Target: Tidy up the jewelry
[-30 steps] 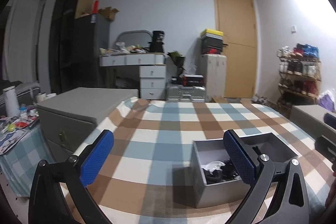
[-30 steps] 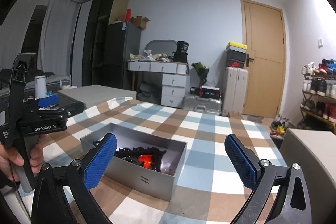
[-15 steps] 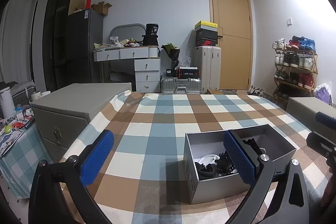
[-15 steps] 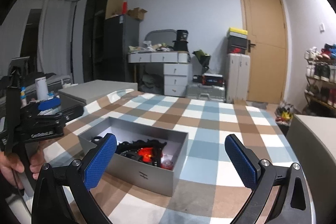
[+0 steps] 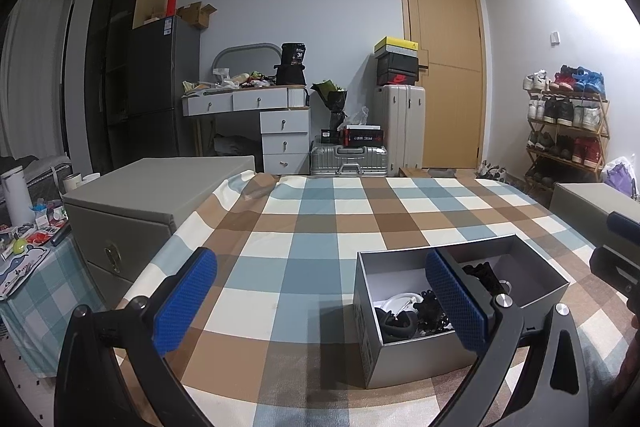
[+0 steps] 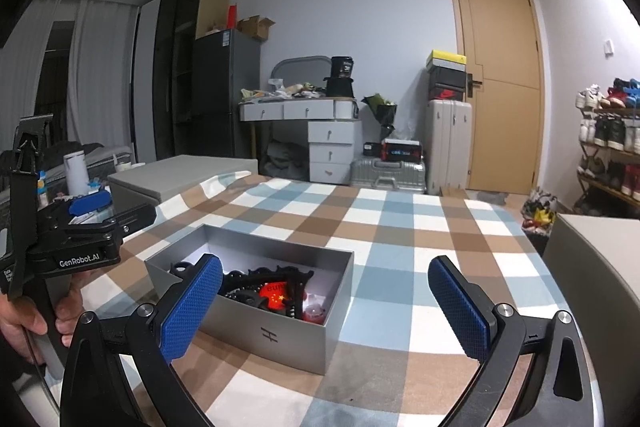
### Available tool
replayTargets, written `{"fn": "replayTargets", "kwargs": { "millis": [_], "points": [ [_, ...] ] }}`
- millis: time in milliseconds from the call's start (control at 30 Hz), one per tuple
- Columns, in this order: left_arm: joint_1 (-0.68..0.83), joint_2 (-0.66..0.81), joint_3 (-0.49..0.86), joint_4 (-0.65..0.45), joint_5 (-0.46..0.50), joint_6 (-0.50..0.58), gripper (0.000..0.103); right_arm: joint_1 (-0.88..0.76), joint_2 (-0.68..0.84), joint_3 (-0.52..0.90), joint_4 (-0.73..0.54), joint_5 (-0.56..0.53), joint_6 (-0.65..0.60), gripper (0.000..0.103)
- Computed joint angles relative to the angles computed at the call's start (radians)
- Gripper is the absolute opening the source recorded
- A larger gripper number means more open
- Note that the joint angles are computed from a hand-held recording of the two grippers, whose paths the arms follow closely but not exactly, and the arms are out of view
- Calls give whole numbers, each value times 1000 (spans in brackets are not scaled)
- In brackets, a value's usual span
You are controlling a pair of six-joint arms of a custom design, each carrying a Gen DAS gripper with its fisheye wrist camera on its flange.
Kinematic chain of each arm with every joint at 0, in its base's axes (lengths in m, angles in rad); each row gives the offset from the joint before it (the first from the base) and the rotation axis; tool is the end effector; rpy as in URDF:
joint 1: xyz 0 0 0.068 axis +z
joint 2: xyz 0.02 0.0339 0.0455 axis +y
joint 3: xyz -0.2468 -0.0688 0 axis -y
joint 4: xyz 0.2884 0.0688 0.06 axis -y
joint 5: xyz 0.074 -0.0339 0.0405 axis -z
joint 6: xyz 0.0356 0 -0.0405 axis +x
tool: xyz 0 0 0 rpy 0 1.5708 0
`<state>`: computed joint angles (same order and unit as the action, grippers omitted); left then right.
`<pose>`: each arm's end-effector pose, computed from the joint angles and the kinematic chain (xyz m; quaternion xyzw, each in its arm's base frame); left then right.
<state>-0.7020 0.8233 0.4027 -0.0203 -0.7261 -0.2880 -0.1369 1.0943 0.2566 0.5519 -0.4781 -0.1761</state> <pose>0.1916 -0.1311 0.1886 -0.0238 0.8118 0.0262 0.5829 0.2456 -0.0173 0.1289 -0.1571 0.7749 0.0965 0.6046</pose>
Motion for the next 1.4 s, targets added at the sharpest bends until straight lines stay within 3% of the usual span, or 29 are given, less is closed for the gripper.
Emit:
{"fn": "replayTargets", "kwargs": {
  "millis": [1400],
  "points": [
    [19, 10, -9, 32, 10, 5, 102, -18, 8, 3, 5, -6, 0, 103]
  ]
}}
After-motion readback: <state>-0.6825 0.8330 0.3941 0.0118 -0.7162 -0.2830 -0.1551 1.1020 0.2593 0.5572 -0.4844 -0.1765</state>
